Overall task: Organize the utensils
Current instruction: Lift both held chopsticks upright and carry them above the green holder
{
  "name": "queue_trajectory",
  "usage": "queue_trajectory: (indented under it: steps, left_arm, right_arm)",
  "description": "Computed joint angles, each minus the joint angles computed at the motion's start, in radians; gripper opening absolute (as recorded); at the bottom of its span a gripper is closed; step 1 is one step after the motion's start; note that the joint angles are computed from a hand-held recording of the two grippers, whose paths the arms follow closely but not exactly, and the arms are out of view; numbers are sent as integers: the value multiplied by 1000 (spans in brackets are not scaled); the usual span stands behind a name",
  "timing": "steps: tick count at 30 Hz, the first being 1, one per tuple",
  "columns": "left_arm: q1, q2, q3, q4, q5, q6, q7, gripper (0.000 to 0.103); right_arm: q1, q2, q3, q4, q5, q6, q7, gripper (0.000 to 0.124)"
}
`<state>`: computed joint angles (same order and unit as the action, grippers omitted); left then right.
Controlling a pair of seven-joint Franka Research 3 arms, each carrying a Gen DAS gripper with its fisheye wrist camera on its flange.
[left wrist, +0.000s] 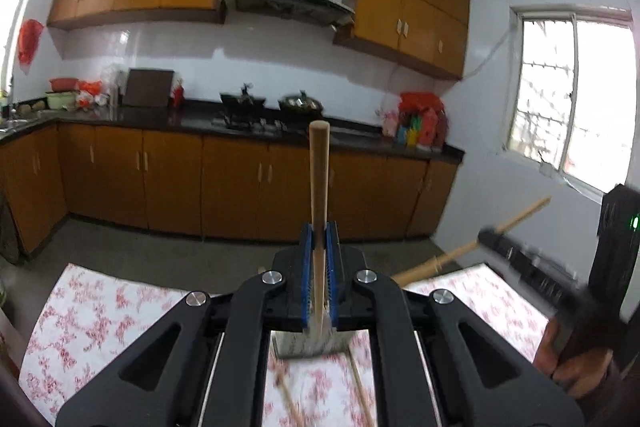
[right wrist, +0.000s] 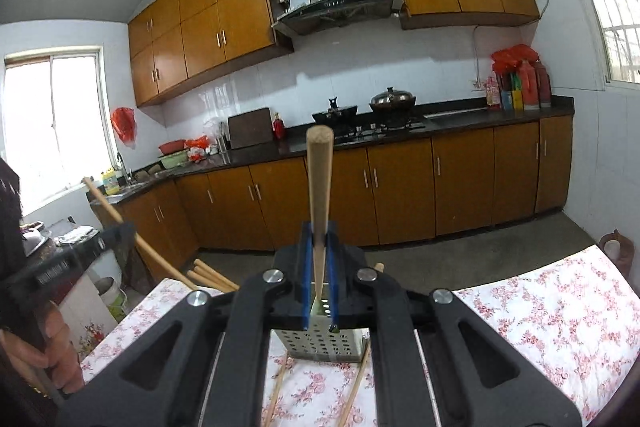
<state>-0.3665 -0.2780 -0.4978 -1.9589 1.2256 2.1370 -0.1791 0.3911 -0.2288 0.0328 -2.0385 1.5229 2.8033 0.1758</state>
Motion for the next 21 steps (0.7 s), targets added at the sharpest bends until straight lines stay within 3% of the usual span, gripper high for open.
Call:
queue_trajectory:
  steps: [7, 13, 21]
  left_arm:
    - [3, 82, 8, 52, 87, -75, -83, 7]
    - [-20, 129, 69, 46, 46, -34, -105, 7]
    - [-27, 133, 103, 21, -20, 22, -90, 7]
  right_arm:
    - [-2, 108, 30, 69, -156, 42, 148, 8]
    - [-16, 179, 43, 112, -250, 37, 257, 8]
    - [-24, 205, 63, 130, -263, 54, 263, 8]
